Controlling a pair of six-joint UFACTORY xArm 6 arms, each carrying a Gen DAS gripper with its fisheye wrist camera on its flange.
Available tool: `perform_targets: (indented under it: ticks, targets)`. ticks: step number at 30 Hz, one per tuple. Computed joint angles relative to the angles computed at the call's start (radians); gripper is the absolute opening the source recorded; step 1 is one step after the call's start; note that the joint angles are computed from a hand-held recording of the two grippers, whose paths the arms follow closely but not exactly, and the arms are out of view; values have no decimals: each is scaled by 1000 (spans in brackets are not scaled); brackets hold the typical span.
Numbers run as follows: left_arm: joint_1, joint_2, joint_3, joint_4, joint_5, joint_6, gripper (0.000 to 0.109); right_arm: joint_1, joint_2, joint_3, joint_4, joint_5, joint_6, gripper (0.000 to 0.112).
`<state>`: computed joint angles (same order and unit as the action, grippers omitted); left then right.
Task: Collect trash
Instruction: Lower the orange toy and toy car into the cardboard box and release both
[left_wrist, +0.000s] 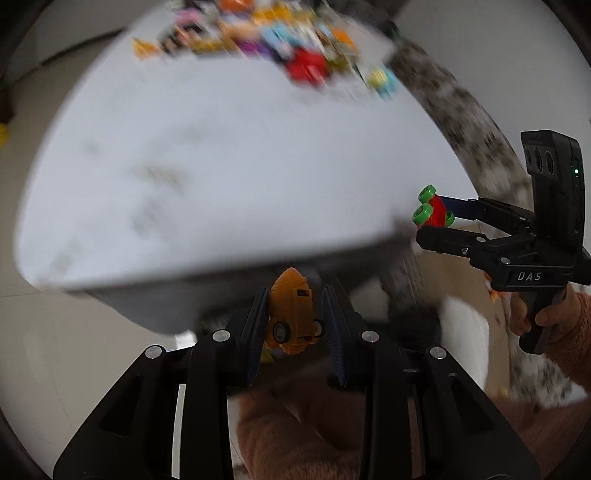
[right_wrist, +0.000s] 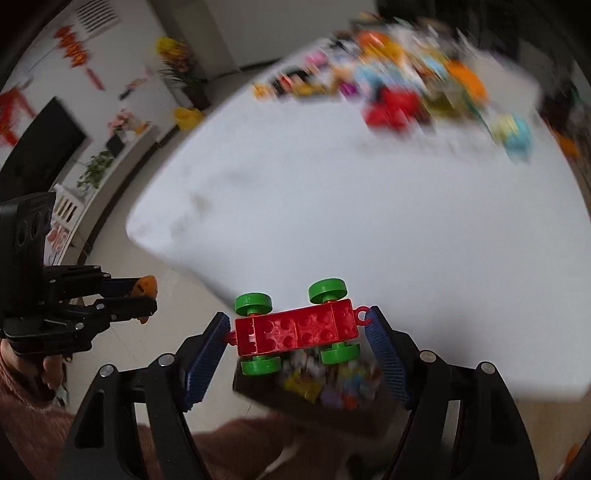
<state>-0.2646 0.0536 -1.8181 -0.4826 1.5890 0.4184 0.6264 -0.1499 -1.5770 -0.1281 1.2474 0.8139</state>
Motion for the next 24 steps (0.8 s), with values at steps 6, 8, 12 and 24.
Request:
perform_targets:
  ticks: [6,8,12,24]
  targets:
    - [-74,-134,418,46,-128,17,29,66,-196,419,-20,-78,257,74]
    - [-108,-143,531,75,-211,7,29,61,-203,520,9,-137,280,74]
    - [-173,-82,665,162,-368,-102,54,34,-137,669,126,-250,239,95]
    - [-144,-64,661,279,-342,-212,79,3,-144,635,174,-193,136,93]
